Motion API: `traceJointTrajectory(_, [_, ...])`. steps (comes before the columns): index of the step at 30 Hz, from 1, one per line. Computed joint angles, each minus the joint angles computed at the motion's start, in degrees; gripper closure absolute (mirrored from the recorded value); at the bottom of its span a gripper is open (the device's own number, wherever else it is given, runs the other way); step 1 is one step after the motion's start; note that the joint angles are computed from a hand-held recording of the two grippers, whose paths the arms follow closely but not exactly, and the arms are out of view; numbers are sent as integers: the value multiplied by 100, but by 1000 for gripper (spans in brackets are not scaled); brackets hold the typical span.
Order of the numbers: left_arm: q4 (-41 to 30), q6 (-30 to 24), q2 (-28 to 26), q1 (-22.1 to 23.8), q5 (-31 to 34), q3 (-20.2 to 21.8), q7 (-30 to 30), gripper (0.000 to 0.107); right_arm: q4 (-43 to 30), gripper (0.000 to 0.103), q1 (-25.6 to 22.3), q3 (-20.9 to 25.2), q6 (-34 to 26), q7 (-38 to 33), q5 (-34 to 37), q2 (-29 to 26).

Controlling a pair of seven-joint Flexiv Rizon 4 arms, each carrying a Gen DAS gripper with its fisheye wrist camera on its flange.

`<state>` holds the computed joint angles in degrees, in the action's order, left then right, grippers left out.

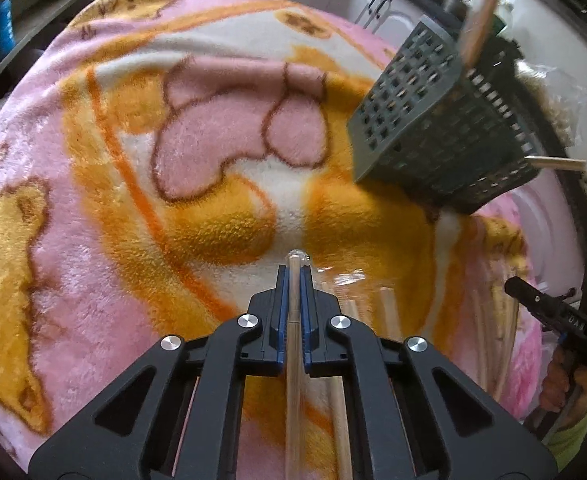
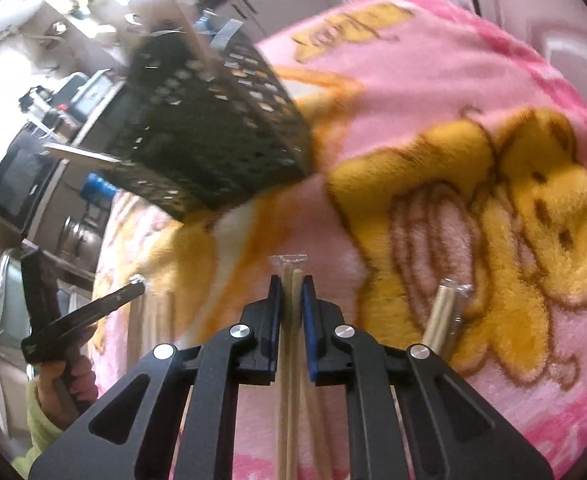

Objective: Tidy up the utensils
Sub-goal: 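Lift both chopsticks and carry them above the green caddy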

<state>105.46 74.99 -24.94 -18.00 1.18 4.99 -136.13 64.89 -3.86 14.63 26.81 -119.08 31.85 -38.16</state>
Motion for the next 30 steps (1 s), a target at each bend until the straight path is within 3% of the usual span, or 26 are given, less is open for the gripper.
traceJointTrajectory(7, [-269, 12, 329, -682, 1157, 677, -779, 106, 390, 93, -252, 210, 290, -701, 618, 421])
traceJointTrajectory(13, [-837, -267, 449, -996, 2317, 876, -1541, 106, 622, 93, -416, 270, 586, -1282, 1256, 749])
traceJointTrajectory(21, [-1506, -664, 509, -1028, 3443, 726, -2262, 106, 790, 93, -587, 302, 1122, -2173, 2239, 1106])
traceJointTrajectory(30, [-2150, -974, 377, -880, 3958, 424, -2300, 106, 753, 93, -596, 272, 1641, -2941, 3087, 1268])
